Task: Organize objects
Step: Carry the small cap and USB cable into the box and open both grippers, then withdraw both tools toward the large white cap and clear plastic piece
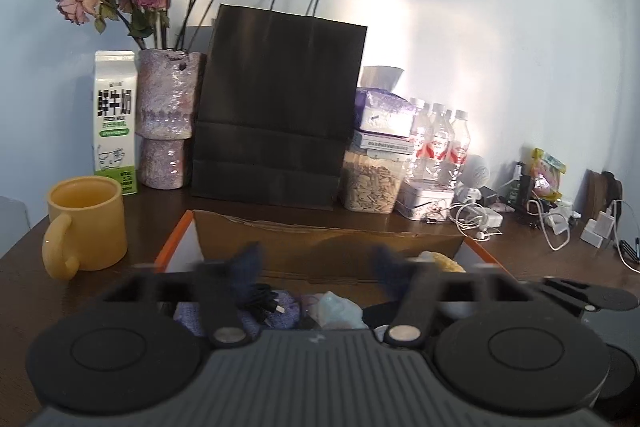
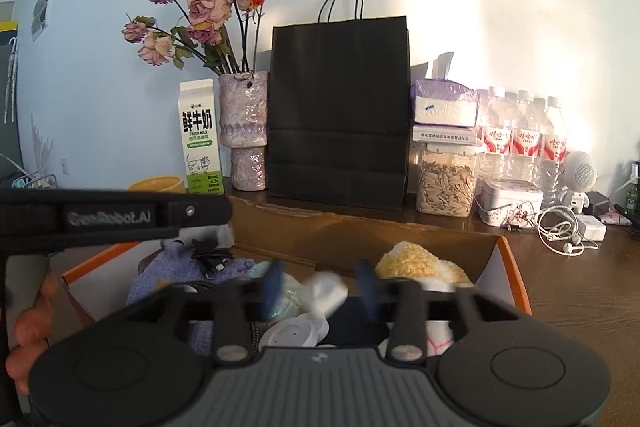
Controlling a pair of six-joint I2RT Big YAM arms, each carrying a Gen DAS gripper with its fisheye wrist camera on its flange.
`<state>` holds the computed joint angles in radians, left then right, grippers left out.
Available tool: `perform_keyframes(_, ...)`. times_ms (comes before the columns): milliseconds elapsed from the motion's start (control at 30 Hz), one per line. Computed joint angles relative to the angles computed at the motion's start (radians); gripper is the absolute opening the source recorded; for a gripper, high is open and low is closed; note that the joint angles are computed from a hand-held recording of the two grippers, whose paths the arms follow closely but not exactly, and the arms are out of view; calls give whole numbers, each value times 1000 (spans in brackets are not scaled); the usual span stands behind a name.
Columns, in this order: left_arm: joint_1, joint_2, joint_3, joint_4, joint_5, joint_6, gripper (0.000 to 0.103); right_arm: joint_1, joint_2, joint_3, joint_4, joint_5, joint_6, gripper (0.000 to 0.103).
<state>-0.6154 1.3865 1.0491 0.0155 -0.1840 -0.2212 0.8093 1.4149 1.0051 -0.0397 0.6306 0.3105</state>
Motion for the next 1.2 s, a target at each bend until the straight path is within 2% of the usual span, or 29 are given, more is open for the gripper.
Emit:
perform_keyframes(67,-7,-3,-11,27,-49,7,103,4,-1,-4,9,9,-3,101)
perform_keyframes(300,-7,2,-4,5,-58,-1,103,3,1,-3,2,13,0,103)
perform_keyframes(767,-15,-8,-15,16,-66,2,103,6,-5,-12,12,27,-2,103)
perform_keyframes(967,-27,-41,-43,26,-84,0,103,19,-23,-22,5,37,7,103)
perform_keyframes(1200,-39,-120,-105,6,-101,-33,103,57,-80,-62,-5,23,19,103)
